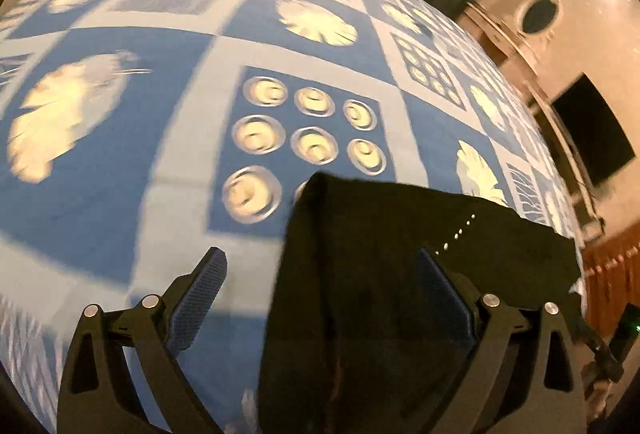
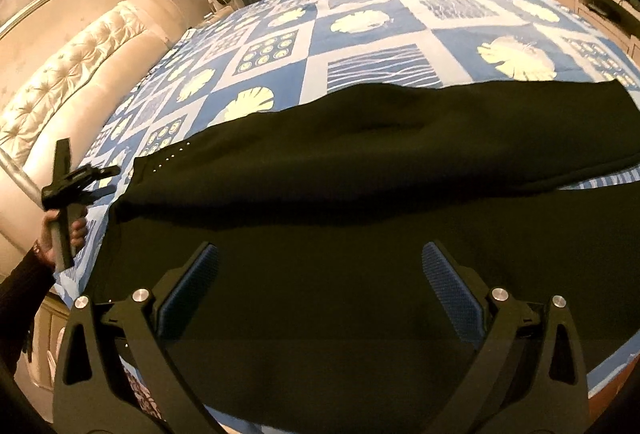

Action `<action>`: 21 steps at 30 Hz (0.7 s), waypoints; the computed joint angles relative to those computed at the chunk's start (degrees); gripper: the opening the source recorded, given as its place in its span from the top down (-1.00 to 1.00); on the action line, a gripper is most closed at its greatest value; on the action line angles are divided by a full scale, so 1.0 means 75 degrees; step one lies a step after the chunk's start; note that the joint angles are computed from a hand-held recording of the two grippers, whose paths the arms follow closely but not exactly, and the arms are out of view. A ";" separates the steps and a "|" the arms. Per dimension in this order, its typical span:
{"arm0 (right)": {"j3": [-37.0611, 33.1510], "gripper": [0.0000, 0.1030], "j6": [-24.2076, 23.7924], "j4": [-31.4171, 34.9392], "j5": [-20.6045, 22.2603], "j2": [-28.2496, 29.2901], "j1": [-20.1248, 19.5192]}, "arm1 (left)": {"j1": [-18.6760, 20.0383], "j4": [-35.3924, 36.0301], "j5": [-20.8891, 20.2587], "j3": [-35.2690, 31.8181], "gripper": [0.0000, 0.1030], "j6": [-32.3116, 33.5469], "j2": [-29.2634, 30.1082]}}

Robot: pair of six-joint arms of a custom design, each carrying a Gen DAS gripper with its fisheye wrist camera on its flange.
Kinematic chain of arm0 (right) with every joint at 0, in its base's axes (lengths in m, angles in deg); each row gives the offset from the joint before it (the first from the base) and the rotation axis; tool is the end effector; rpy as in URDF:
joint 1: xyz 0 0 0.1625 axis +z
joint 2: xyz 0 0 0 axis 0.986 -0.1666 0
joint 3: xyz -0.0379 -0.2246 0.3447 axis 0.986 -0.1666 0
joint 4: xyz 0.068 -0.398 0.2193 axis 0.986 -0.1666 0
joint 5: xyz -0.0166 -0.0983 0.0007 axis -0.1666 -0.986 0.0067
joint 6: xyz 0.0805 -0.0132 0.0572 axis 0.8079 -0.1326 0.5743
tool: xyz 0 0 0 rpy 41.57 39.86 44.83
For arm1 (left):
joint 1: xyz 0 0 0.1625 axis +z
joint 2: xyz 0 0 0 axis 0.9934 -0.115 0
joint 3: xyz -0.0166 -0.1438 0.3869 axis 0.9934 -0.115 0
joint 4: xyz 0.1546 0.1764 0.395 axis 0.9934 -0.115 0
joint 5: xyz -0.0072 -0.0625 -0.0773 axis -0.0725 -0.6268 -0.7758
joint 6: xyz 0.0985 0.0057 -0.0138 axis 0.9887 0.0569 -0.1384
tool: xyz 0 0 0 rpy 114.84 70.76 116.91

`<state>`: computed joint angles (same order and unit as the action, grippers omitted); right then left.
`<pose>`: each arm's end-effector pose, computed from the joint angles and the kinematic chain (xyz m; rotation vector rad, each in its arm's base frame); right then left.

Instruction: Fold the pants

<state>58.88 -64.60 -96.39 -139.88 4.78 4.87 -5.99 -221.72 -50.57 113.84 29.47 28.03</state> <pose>0.0452 -0.7637 0.2166 0.3829 -2.6408 0.6740 -0.0083 -0.8543 0.2149 0.0240 2.6590 -0.7718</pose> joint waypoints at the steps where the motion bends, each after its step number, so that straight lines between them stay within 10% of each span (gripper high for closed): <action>1: -0.0039 -0.96 0.0034 0.0020 -0.0004 0.0042 -0.0007 | 0.0031 0.0146 -0.0038 -0.0246 -0.83 0.0040 0.0153; 16: -0.0989 -0.96 0.0803 0.1448 0.0686 0.0500 -0.0123 | 0.0165 0.0574 -0.0513 -0.1172 -0.81 0.1289 0.0782; 18: -0.1282 -0.96 0.0691 0.1824 0.0901 0.0610 -0.0116 | 0.0082 0.0576 -0.0023 -0.1178 0.09 0.1446 0.0831; 21: -0.2054 -0.96 0.0140 0.2383 0.1173 0.0929 -0.0053 | 0.0093 0.0831 0.0034 -0.1326 0.35 0.1254 0.0850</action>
<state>43.47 -63.56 -78.51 -131.08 11.75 4.47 -5.29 -215.48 -50.32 103.90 38.88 34.40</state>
